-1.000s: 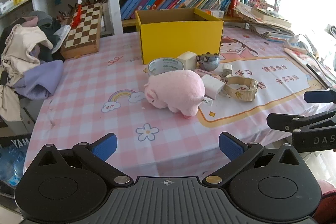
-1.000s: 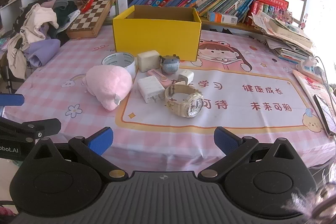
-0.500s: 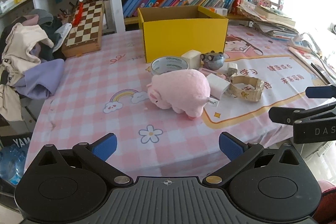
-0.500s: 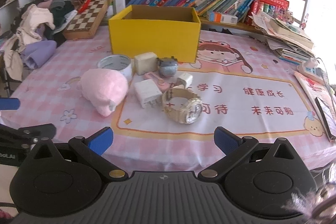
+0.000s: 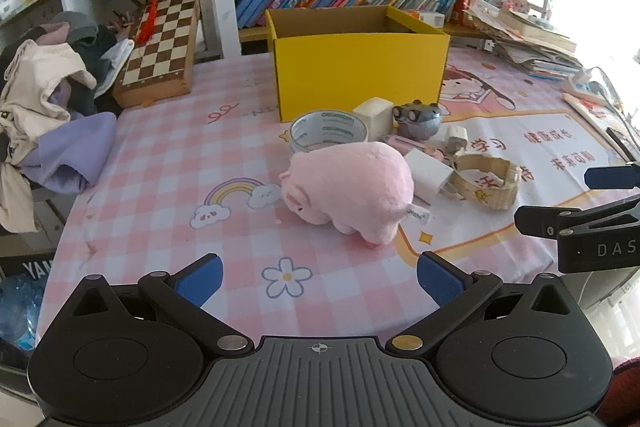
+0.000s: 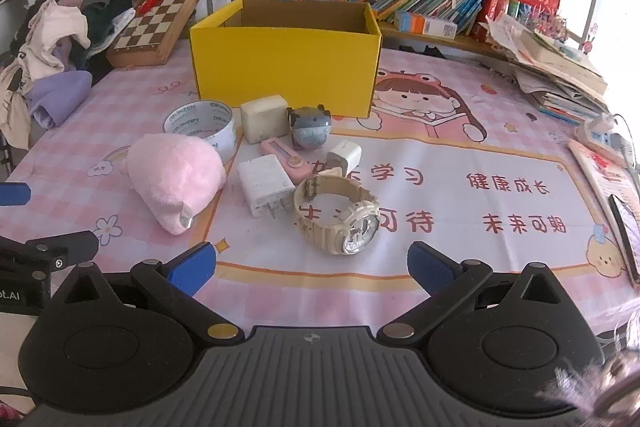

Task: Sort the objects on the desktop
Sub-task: 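Move the left tool to the pink plush pig while the right tool approaches the cream watch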

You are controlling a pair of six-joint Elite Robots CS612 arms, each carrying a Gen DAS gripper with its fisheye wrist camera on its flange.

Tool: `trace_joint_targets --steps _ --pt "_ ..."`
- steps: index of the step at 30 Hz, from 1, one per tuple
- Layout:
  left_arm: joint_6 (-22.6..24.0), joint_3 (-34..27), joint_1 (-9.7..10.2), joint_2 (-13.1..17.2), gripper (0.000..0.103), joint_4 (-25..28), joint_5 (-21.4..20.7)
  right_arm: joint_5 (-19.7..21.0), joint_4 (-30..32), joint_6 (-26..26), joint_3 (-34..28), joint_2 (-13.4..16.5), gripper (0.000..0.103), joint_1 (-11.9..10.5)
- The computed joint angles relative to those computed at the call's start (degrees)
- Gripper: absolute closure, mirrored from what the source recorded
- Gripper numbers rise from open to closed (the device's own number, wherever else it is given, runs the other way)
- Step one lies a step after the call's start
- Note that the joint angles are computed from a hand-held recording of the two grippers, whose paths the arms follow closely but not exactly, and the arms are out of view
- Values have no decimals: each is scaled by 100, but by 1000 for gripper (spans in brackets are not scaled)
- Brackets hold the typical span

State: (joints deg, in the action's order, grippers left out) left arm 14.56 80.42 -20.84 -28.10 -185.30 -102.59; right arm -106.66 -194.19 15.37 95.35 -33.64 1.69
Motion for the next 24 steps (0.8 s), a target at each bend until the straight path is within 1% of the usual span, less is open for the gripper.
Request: trace_joint_targets --steps 4,14,19,24 --pt "-67 -111 -26 48 0 123 48 82 251 56 -76 6 2 -73" --pt "-167 -427 -113 195 0 371 164 195 696 168 -230 48 2 -256" --pt "-165 -596 -170 278 0 515 236 369 856 51 -300 68 2 -340" --pt "-231 -782 -224 370 0 620 358 543 1047 -189 -424 114 2 -420"
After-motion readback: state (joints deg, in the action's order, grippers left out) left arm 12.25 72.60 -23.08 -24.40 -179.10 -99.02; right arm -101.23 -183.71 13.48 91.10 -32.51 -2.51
